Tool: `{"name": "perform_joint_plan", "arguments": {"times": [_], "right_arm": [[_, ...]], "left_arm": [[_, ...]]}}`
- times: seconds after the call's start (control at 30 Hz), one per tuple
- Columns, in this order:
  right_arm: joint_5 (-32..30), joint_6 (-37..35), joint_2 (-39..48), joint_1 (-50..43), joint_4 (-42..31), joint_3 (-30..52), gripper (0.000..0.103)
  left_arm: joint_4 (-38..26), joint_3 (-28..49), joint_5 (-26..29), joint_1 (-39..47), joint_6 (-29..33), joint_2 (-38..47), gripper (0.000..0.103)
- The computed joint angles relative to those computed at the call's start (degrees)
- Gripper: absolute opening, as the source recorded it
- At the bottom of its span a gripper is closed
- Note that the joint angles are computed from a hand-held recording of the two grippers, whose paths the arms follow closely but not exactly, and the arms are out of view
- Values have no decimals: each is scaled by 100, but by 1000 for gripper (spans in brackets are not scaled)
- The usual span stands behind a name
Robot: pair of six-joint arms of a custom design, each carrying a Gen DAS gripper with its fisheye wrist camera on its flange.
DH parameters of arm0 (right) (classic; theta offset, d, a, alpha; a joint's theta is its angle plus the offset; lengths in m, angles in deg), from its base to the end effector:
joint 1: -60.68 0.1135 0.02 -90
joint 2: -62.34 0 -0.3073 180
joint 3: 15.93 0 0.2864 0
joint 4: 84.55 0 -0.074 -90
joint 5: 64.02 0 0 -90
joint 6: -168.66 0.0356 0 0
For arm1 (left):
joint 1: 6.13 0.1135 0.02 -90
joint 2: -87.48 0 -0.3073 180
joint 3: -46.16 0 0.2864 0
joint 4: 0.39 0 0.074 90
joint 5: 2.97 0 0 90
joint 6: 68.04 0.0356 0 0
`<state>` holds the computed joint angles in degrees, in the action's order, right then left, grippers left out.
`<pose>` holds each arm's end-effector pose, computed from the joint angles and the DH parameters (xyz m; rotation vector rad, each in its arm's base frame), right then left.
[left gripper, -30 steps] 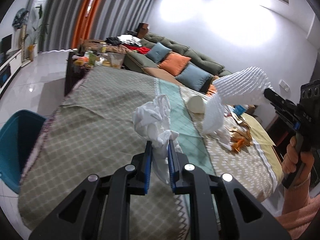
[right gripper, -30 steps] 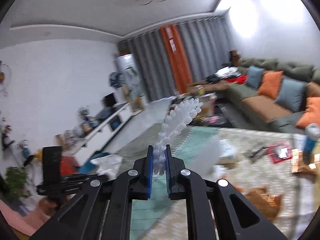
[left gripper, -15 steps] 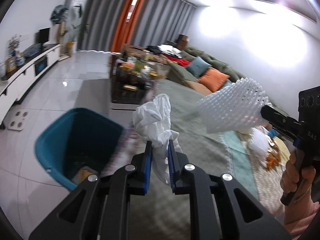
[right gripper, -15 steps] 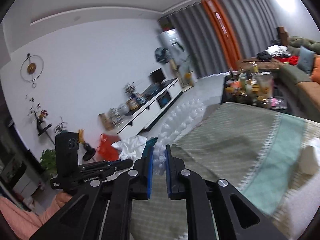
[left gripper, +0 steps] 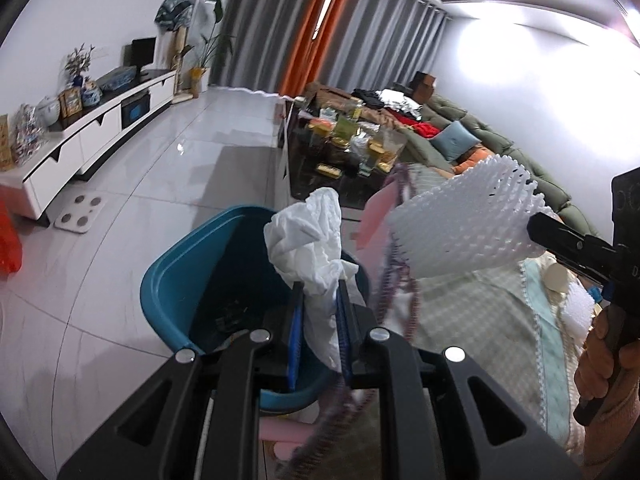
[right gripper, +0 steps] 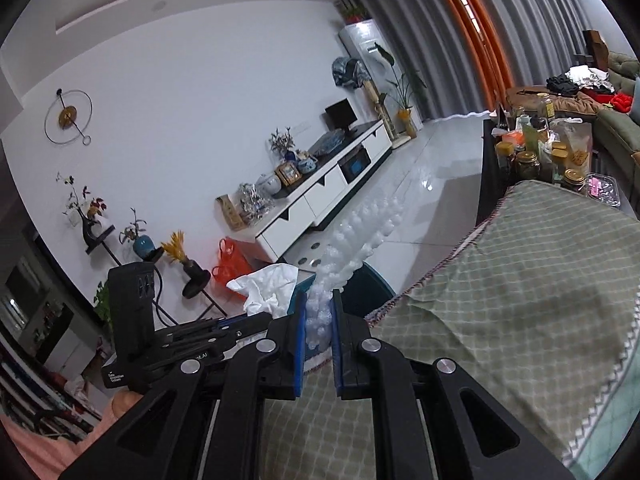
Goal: Collect trash
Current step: 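Lift and carry the tissue and foam netting over the teal bin with both grippers, then open both grippers over the teal bin to drop tissue and netting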
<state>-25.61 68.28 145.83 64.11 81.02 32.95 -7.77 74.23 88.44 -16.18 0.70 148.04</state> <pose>0.2817 0.0448 0.1836 -0.6576 2.1327 1.0098 0.1915 -0.0348 0.1570 -0.2102 2.2765 -0.3156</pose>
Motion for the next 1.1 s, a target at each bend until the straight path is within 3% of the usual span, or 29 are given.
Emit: {"name": "perform_joint_plan", "arguments": {"times": [0.3,0.6,0.67,0.87,1.1], "right_arm": [[1087,299,597,1031,360,234,12],[1604,427,1211,1609,136,677,17],[1702,514,1258,1682,178,700,18],[1771,563,1525,1800,1,954,34],[1635,538,1461,1689,-59,939,35]], "left_arm": [[639,55,538,707,173,1094,18],[992,252,609,962,147,1975,20],[1056,301,565,983,136,2151,23],[1255,368,508,1020,111,2524,39],[1411,299,459,967,-42,2510,47]]}}
